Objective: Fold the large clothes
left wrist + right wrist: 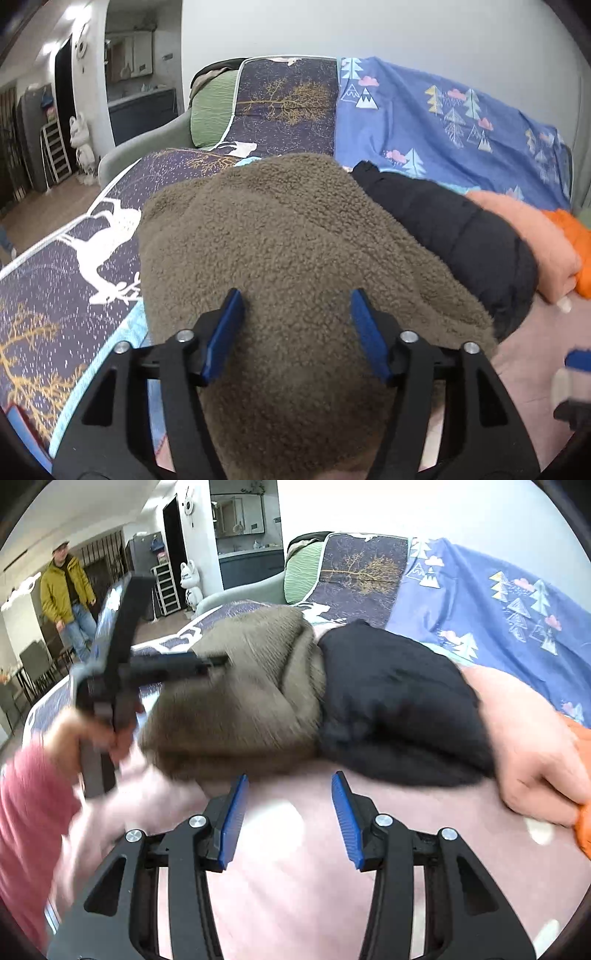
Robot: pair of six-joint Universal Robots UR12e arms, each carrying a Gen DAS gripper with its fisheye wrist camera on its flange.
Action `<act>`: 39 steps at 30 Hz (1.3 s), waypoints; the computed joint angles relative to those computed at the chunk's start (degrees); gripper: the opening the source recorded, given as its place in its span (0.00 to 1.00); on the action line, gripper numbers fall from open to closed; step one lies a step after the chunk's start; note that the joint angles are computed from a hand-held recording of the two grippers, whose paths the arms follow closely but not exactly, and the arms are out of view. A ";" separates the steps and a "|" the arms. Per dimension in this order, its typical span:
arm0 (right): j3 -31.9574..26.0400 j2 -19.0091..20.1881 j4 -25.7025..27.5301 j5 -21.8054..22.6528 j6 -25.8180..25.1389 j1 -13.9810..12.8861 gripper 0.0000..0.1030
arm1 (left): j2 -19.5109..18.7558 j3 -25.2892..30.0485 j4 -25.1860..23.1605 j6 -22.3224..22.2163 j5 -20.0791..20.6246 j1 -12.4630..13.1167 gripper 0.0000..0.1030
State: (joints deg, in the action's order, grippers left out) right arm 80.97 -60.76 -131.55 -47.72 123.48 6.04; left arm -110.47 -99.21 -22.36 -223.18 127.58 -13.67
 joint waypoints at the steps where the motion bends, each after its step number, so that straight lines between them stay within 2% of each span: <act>1: 0.44 -0.25 -0.55 -0.63 -0.40 -0.68 0.45 | 0.30 -0.30 0.81 -0.33 -0.20 -0.18 0.68; 4: 1.68 -0.81 -3.61 -3.27 0.23 -2.48 0.45 | 0.83 -0.28 1.33 -2.45 1.58 -1.80 0.72; 6: 2.87 -1.20 -6.78 -3.78 1.26 -3.40 0.45 | 0.91 0.22 0.52 -4.48 2.88 -2.97 0.81; 10: 4.47 -2.04 -9.79 -2.77 3.86 -5.22 0.53 | 0.14 2.22 -1.09 -8.63 5.14 -6.96 0.92; 14: 6.41 -3.55 -11.24 -1.19 5.19 -7.16 0.62 | -1.65 6.15 -4.89 -9.97 7.15 -11.04 0.98; 18: 7.95 -5.08 -11.75 1.44 7.38 -9.56 0.72 | -3.47 10.87 -10.29 -12.72 8.29 -14.55 0.98; 21: 9.12 -6.18 -13.04 3.00 7.97 -11.14 0.81 | -4.91 14.56 -16.47 -16.84 11.84 -17.22 0.98; 28: 14.05 -8.77 -22.37 7.93 7.08 -14.70 0.98 | -6.38 19.09 -27.38 -26.84 14.11 -21.22 0.98; 31: 14.82 -9.11 -22.46 9.62 6.91 -15.69 0.99 | -7.32 20.90 -32.40 -30.54 15.70 -23.26 0.98; 33: 14.72 -9.29 -20.89 8.79 6.51 -15.78 0.99 | -7.57 20.93 -32.66 -29.52 15.81 -24.08 0.98; 34: 14.74 -9.39 -20.62 8.31 6.50 -15.79 0.99 | -7.71 21.35 -34.81 -29.89 15.53 -24.39 0.98; 37: 15.25 -10.06 -19.47 8.59 5.26 -16.18 0.99 | -8.05 23.44 -44.76 -35.82 15.62 -25.07 0.98; 39: 16.11 -10.66 -20.18 8.81 4.66 -16.41 0.99 | -7.65 23.28 -46.62 -39.17 16.42 -25.69 0.98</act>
State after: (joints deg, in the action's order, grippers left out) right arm 97.08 -71.41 -151.73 -38.91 128.14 -10.37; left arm -118.12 -75.93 -68.98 -262.35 144.00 -39.36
